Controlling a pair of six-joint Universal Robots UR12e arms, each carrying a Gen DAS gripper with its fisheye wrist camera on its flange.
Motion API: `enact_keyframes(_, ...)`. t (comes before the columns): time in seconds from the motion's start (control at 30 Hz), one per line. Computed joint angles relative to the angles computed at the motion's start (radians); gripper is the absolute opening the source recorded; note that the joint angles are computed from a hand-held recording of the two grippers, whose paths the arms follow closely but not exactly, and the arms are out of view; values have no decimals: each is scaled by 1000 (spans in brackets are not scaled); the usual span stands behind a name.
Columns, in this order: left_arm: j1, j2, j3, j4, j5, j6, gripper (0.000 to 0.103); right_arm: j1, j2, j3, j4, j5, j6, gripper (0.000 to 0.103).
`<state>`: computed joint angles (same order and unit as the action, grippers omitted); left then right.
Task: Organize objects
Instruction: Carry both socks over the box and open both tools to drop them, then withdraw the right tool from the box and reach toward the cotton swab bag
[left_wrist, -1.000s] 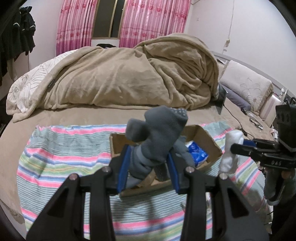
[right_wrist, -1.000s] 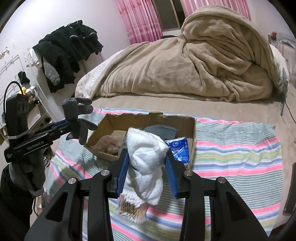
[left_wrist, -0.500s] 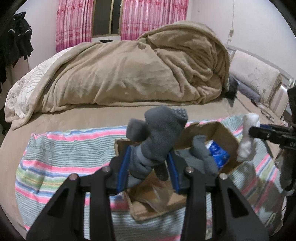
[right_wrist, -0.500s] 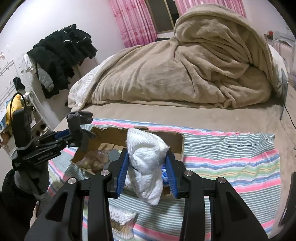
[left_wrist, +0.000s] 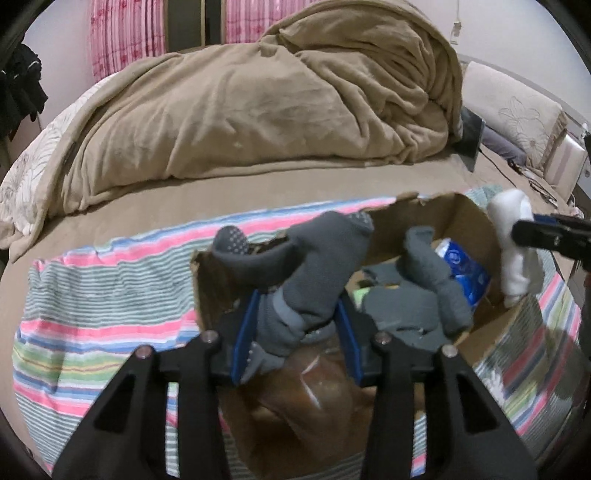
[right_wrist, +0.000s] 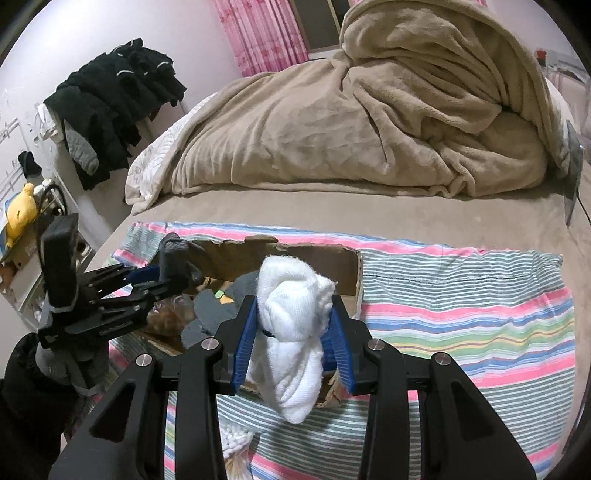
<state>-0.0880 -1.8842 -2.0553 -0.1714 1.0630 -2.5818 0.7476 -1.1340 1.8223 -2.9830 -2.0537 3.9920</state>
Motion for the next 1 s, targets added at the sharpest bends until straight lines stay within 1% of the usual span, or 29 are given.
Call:
enact_keyframes(0.03,-1,1,2,-10,0,7,55,-1,1,-1,6,2,0,41)
enact_keyframes(0.07,-4,3,-1,-3,5,7,57,-2,3,-2,10,3,3,41)
enact_keyframes(0.1,-5,5,-2,-2,8,7,61,-3,4,-4,15,4,6,41)
enact_keyframes(0.13,-5,6,-3,-4,8,7,68,-3,6,-6,23,2,7,41)
enact_keyframes(0.17,-2,10,-5,-13,-5,1,69,-2,9,-11,40,-7,8,41)
enact_keyframes(0.23,2,19,-10,-21,-10,-5,73,-1,12,-18,64,-16,10,41)
enact_keyframes(0.33,8,31,-23,2,-6,-34,80,1,18,-25,81,-30,14,42)
enact_keyframes(0.43,23,44,-31,-11,-30,-60,80,4,19,-26,78,-31,8,48)
enact_keyframes(0.47,25,48,-33,-12,-32,-64,80,5,18,-25,78,-32,10,51)
enact_keyframes(0.6,31,70,-49,-8,-19,-78,80,12,15,-27,82,-48,20,56)
enact_keyframes(0.83,69,111,-87,-21,-48,-128,80,24,12,-35,98,-49,29,58)
enact_keyframes(1.0,93,138,-116,-39,-54,-125,80,42,8,-43,110,-68,39,60)
